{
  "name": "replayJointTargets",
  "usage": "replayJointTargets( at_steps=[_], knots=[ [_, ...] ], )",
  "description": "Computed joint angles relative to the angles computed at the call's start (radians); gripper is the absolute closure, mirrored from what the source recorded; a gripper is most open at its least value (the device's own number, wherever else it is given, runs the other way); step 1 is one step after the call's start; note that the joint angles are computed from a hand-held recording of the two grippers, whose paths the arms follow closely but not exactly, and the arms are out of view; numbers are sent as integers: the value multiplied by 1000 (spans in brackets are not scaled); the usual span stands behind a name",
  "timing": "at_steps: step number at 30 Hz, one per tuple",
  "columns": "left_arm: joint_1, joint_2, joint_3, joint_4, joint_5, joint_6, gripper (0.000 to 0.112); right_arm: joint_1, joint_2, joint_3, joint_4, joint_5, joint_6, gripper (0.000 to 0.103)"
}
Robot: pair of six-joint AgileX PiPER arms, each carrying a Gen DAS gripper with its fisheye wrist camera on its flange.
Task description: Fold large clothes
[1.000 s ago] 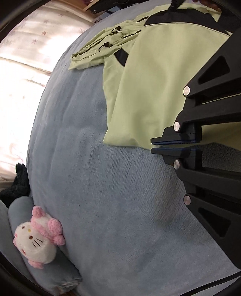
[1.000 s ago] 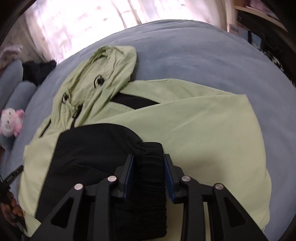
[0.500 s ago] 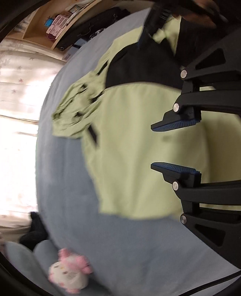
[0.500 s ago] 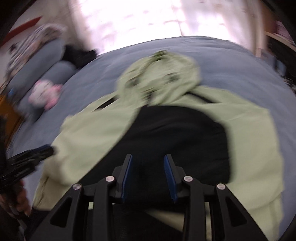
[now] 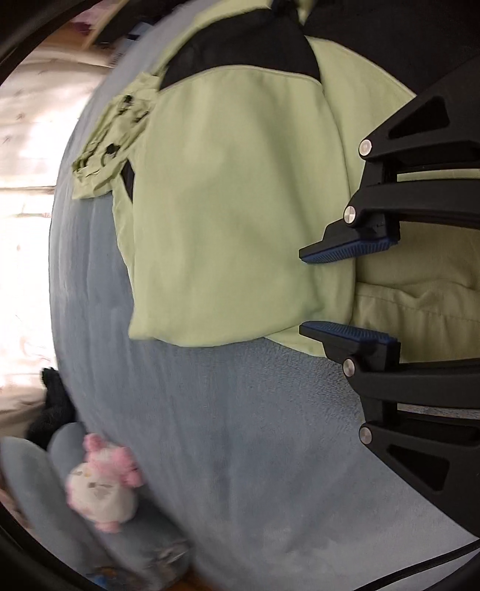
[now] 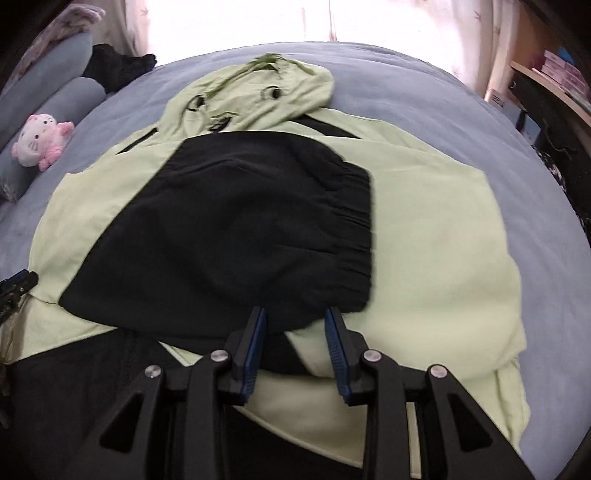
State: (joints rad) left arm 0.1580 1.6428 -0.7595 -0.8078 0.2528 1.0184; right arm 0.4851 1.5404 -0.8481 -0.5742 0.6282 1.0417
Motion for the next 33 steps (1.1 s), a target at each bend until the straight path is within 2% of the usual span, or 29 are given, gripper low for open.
replayJointTargets(
  at_steps=[2, 5, 7, 9, 10, 13, 18, 21, 24, 25, 26, 27, 28, 29, 31, 33],
  knots=[
    [15, 1, -31, 80, 42, -95, 80, 1, -3, -13, 12, 19, -13, 70],
    [-33, -33, -36, 281, -20, -316, 79, -13, -16, -36, 36, -2, -23, 70],
    [-56, -42, -62, 290, -28, -328, 77, -1, -1, -79, 11, -20, 1, 68],
    [-86, -32, -102, 366, -23, -423, 69, 2, 32, -128, 16, -40, -13, 68],
    [-103, -15, -136, 434, -19, -505, 65, 0, 64, -172, 29, -48, -30, 68],
    [-167, 75, -253, 658, -13, -772, 65, 8, 160, -285, 62, -78, -63, 68],
    [-227, 250, -447, 721, 34, -904, 65, 16, 324, -468, 95, -96, -136, 68],
    [-242, 339, -523, 868, 24, -1068, 65, 7, 397, -527, 27, -69, -124, 69],
    [-221, 395, -581, 904, 19, -1087, 56, -52, 402, -490, -65, -60, -52, 71],
    [-207, 411, -605, 897, 30, -1082, 51, -84, 393, -462, -112, -49, -4, 71],
    [-195, 428, -633, 893, 52, -1086, 51, -124, 374, -423, -118, -72, 17, 71],
    [-180, 444, -661, 862, 79, -1063, 51, -172, 353, -386, -85, -111, -1, 77],
    [-163, 448, -673, 793, 102, -999, 50, -222, 327, -350, -27, -149, -48, 92],
    [-148, 457, -690, 733, 123, -950, 48, -241, 316, -336, -6, -160, -75, 98],
    [-136, 458, -690, 715, 127, -925, 46, -256, 299, -317, -3, -162, -104, 101],
    [-144, 457, -687, 791, 124, -994, 42, -237, 298, -318, -32, -135, -98, 101]
  ],
)
